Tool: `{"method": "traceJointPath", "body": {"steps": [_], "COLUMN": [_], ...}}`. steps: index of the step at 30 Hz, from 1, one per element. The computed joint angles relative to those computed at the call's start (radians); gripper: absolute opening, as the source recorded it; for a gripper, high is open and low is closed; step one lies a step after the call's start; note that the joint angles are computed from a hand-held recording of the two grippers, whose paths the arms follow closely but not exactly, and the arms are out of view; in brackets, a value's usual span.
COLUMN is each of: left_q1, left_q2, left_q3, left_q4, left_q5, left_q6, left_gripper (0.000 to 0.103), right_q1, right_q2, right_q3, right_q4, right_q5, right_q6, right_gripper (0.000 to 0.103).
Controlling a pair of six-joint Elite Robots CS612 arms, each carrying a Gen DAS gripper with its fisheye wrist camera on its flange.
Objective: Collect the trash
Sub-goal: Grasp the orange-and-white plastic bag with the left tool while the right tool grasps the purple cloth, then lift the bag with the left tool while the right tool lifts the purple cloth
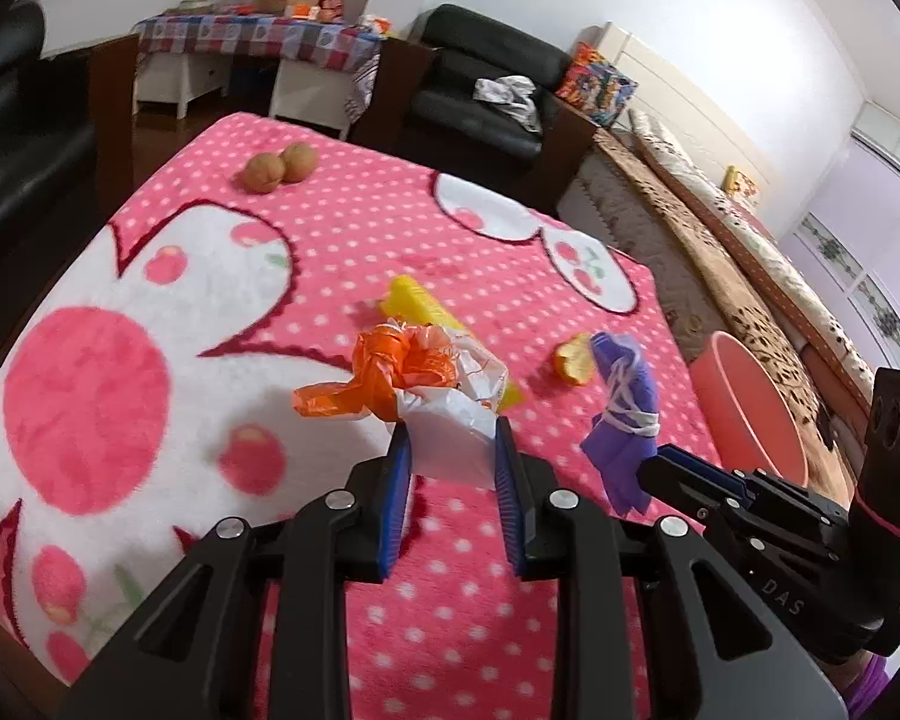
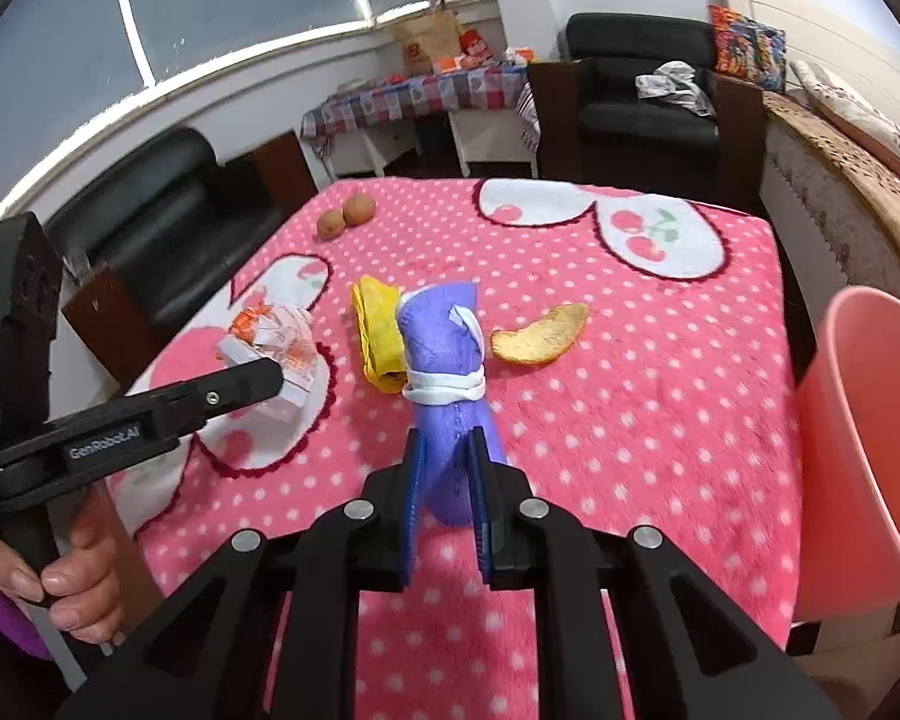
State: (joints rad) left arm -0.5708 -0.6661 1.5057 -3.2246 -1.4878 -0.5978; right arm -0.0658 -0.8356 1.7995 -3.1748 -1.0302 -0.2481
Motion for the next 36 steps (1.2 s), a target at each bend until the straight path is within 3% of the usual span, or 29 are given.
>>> {"method": "traceJointPath", "body": {"steps": [3,4,12,13,15,16,17,22,31,33,34,36], "left_q1": [-0.007,-0.01,-0.025,-0.027,-0.03,-0.031,-0.032,-0.034,-0.026,-0.025,-0.025,-0.025], "left_q2": [-0.002,-0.002,0.0,-0.001,-0.002,-0.002,-0.002,-0.006,-0.011,-0.01,-0.01,-0.01], "left_q3": [-0.001,-0.003,-0.02,-0.02,-0.019,-0.019,-0.018,-0.01,-0.001,-0.002,-0.002,-0.002], "left_q4": [-0.007,-0.007,-0.009,-0.014,-0.018,-0.02,-0.021,-0.028,-0.027,-0.025,-0.025,-0.026], "left_q5": [-0.007,-0.009,-0.02,-0.018,-0.015,-0.013,-0.012,-0.005,-0.005,-0.009,-0.01,-0.012], "left_q6": [0.023,0.032,0.083,0.09,0.096,0.099,0.101,0.111,0.103,0.101,0.102,0.102], "left_gripper": [0.026,0.026,0.026,0.026,0.026,0.026,0.026,0.026,0.026,0.026,0.026,0.026], "right_q1": [-0.014,-0.02,-0.052,-0.054,-0.054,-0.052,-0.05,-0.027,0.022,0.021,0.019,0.015], "right_q2": [-0.013,-0.018,-0.034,-0.035,-0.036,-0.036,-0.033,-0.021,0.021,0.027,0.029,0.029], "right_q3": [0.027,0.036,0.064,0.067,0.068,0.067,0.065,0.038,-0.036,-0.043,-0.043,-0.035], "right_q4": [-0.043,-0.055,-0.037,-0.034,-0.028,-0.027,-0.028,0.02,0.115,0.136,0.142,0.128], "right_q5": [0.015,0.018,0.038,0.041,0.043,0.043,0.051,0.06,-0.024,-0.014,-0.001,0.02], "right_q6": [0.028,0.041,0.075,0.077,0.077,0.082,0.091,0.081,0.116,0.118,0.121,0.118], "right_gripper": [0.011,0.001,0.0,0.002,0.018,0.035,0.044,0.045,0.047,0.047,0.046,0.035]}}
